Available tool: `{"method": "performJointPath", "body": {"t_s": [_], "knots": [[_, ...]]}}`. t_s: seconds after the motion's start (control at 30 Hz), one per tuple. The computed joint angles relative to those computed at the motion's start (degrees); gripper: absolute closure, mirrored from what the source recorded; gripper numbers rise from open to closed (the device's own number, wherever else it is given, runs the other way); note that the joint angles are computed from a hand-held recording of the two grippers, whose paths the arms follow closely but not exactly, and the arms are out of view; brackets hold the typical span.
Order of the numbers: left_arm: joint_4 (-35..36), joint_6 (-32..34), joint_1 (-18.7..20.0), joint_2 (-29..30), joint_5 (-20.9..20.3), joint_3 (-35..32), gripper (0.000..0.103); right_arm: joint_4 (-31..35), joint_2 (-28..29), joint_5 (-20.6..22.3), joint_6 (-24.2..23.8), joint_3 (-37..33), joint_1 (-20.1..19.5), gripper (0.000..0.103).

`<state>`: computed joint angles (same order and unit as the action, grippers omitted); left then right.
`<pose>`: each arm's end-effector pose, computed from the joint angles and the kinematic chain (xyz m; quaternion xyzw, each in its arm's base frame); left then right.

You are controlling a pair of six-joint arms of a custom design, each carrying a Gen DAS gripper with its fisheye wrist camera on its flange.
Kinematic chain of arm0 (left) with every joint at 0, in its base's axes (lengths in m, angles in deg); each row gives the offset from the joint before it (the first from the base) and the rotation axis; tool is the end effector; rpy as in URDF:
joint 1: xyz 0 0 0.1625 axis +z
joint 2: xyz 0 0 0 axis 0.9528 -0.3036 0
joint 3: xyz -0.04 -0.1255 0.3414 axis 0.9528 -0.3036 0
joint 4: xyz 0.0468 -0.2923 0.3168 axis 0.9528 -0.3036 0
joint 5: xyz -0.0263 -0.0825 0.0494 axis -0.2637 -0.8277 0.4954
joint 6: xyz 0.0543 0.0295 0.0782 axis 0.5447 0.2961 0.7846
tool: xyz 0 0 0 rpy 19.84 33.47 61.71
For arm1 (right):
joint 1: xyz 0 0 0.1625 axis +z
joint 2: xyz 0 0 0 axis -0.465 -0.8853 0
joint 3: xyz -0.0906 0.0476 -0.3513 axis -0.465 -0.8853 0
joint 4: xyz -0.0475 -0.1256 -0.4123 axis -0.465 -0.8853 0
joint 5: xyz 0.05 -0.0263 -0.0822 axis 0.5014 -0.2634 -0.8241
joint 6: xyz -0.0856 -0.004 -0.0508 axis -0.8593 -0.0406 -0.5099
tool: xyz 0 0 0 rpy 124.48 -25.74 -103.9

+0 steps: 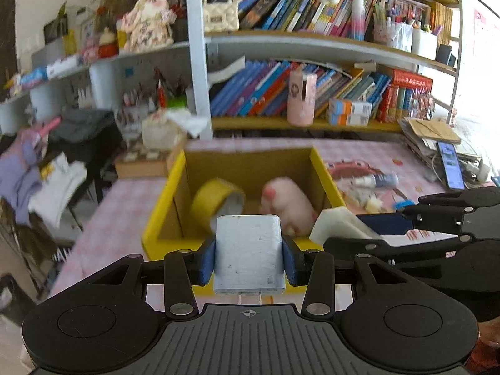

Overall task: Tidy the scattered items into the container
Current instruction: 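Lower both chargers into the yellow box beside the pig and open both tools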

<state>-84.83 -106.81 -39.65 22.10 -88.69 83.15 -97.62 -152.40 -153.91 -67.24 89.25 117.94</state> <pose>-0.3768 -0.5082 0.0668 0.1791 0.8181 -0.4130 0.3578 0.1361 -0.5713 0.2991 0.4307 -0.8471 0.2792 0.1377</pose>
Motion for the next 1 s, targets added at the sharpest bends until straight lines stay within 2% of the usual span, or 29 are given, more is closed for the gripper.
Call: {"method": "performJointPath", "body": {"t_s": [0.2,0.27,0.4,0.63,0.87,1.0], "knots": [[-2.54,9.36,3.42,2.78,-1.09,-6.12,0.062,1.35,6.47,0.61,-1.65,-7.62,1.13,0.07],[-1.65,11.53,4.95,3.43,-2.12,-8.23,0.062,3.11,9.36,-0.63,-3.05,-11.05,1.8,0.07],[3.55,14.43,8.18,4.32,-5.34,-12.41,0.061,12.35,15.29,-3.58,-2.64,-19.89,2.86,0.07],[13.81,13.84,13.08,6.25,-10.81,-18.22,0.062,15.52,22.44,-9.69,-9.2,-26.37,3.89,0.07],[22.59,20.05,15.82,9.2,-13.47,-24.18,0.061,22.89,29.01,-16.3,-14.47,-33.81,4.77,0.069],[27.46,21.51,16.99,10.99,-14.69,-27.56,0.061,23.84,31.85,-20.05,-16.49,-36.27,5.28,0.069]]}}
